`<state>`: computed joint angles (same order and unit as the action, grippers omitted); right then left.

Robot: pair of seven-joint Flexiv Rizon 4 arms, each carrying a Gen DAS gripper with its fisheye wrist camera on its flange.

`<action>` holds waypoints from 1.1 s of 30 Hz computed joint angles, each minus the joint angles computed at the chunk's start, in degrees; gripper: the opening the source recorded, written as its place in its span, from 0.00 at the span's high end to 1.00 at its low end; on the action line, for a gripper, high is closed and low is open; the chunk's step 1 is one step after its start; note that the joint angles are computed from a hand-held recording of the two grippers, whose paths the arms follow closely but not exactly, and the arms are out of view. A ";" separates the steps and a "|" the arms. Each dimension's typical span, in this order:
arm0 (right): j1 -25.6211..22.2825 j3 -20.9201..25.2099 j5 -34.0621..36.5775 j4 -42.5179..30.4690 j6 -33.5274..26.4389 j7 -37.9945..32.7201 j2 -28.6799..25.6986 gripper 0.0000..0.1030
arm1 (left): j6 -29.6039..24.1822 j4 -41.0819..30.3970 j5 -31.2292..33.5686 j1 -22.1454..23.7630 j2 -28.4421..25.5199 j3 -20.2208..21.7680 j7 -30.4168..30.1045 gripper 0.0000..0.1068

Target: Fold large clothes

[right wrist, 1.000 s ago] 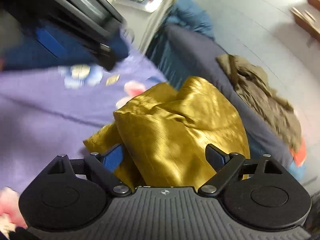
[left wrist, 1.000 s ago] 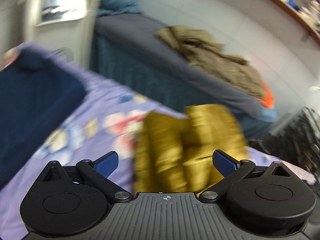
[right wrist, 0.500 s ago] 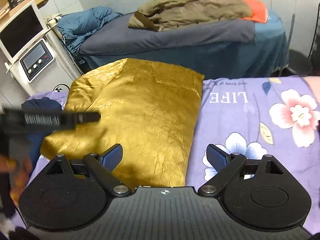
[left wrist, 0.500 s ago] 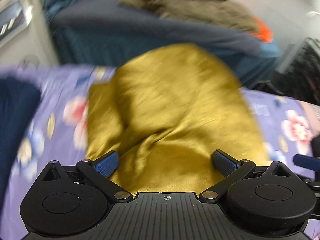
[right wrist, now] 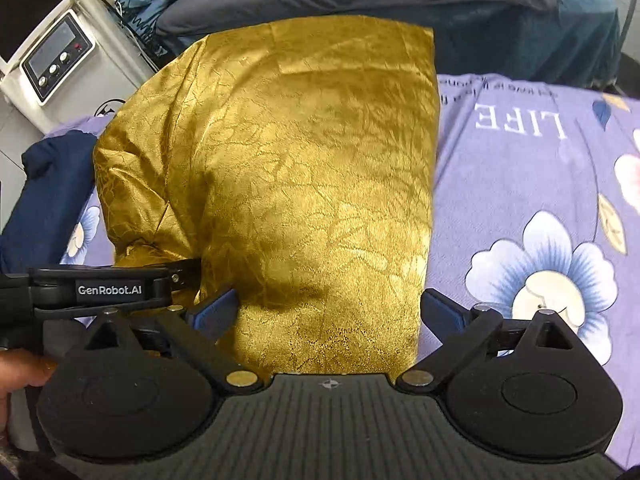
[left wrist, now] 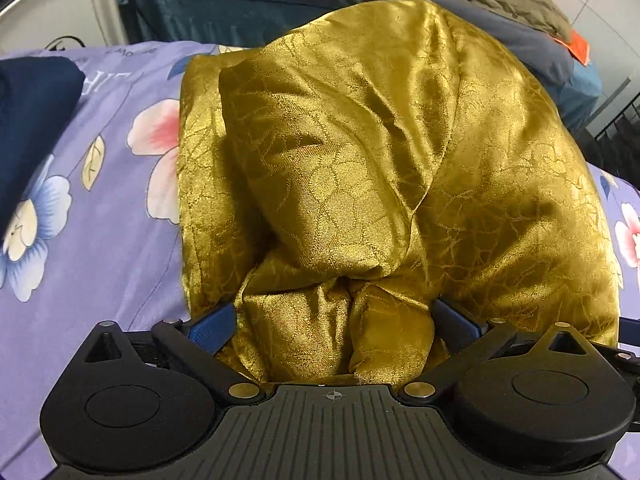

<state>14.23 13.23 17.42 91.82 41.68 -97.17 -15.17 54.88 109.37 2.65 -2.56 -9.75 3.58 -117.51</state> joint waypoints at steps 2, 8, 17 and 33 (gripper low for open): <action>-0.27 0.07 0.50 -0.51 -0.77 -0.58 -0.22 0.04 | 0.51 0.51 -0.64 0.23 0.11 -0.05 0.62 0.04; -0.61 -0.16 1.60 -1.77 -3.28 -0.67 -0.33 0.03 | 2.47 1.14 -2.69 0.80 0.49 -0.13 1.99 0.04; -5.88 0.00 14.16 -5.08 -6.76 -5.43 0.71 0.01 | 22.05 19.70 -28.25 1.67 10.29 -0.37 8.52 0.04; -14.23 1.54 38.09 -9.20 -13.58 6.27 -8.93 0.05 | 29.37 23.22 -63.41 -3.19 4.78 -6.83 25.05 0.04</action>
